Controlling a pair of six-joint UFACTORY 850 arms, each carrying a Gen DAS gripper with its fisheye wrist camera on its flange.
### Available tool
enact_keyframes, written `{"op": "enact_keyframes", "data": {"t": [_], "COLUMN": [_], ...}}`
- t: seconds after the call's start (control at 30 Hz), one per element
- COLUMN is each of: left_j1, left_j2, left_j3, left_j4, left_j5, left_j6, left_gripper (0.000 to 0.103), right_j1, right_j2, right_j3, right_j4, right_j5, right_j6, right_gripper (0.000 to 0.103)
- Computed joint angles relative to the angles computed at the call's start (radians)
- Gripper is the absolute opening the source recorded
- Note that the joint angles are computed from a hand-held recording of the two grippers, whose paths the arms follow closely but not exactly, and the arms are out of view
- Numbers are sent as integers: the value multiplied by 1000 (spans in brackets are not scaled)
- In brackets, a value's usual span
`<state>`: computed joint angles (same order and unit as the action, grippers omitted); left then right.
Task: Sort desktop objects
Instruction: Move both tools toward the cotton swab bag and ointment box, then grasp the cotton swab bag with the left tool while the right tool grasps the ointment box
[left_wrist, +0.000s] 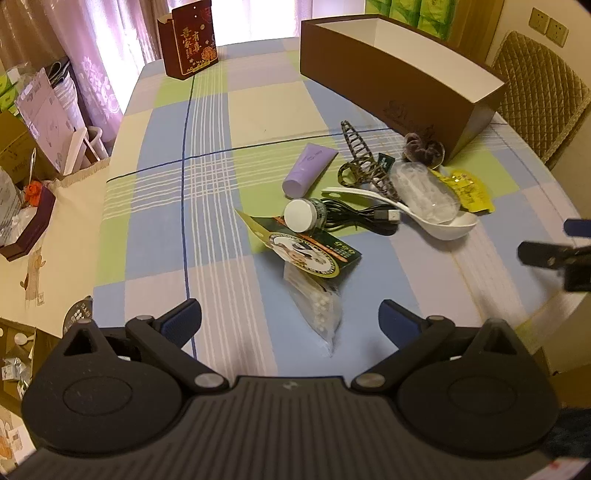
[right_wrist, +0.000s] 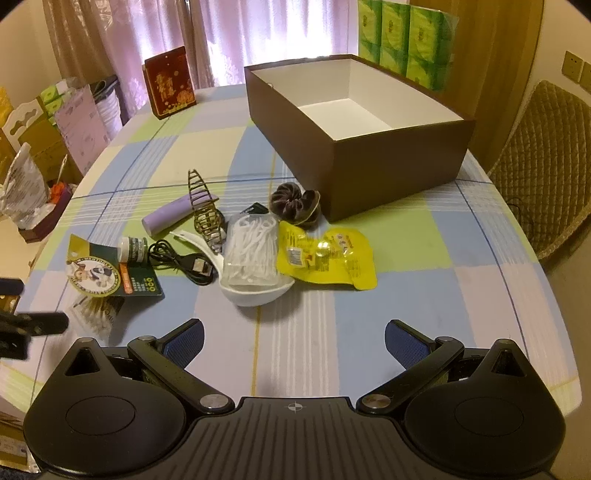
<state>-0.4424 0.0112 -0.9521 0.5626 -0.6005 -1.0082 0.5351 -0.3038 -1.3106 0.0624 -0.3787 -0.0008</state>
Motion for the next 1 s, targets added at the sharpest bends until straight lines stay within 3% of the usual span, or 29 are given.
{"op": "enact_keyframes", "data": {"t": [0.3, 0.47, 0.63, 0.77, 0.93, 1.0], "left_j1": [14, -2, -10, -11, -7, -9], "left_j2": [-40, -70, -98, -105, -105, -96], "left_j3": [43, 37, 33, 38, 41, 49], "left_j4": [-12, 111, 193, 263, 256, 260], "left_j5": [88, 89, 103, 123, 138, 133], "left_j6": [-103, -214, -272, -365, -352, -359], "left_gripper": [92, 91, 66, 53, 24, 22], "right_j1": [-35, -52, -66, -72, -72, -70], "right_j2": [-38, -60, -83, -103, -129, -140], "right_j3": [-47, -71, -95, -119, -149, -163], "right_j4": [38, 78, 114, 147, 195, 217], "right_j5": [-20, -30, -46, -62, -77, -84], "right_j6": [-59, -114, -159, -200, -262, -289], "right_gripper": [101, 101, 101, 101, 101, 101]}}
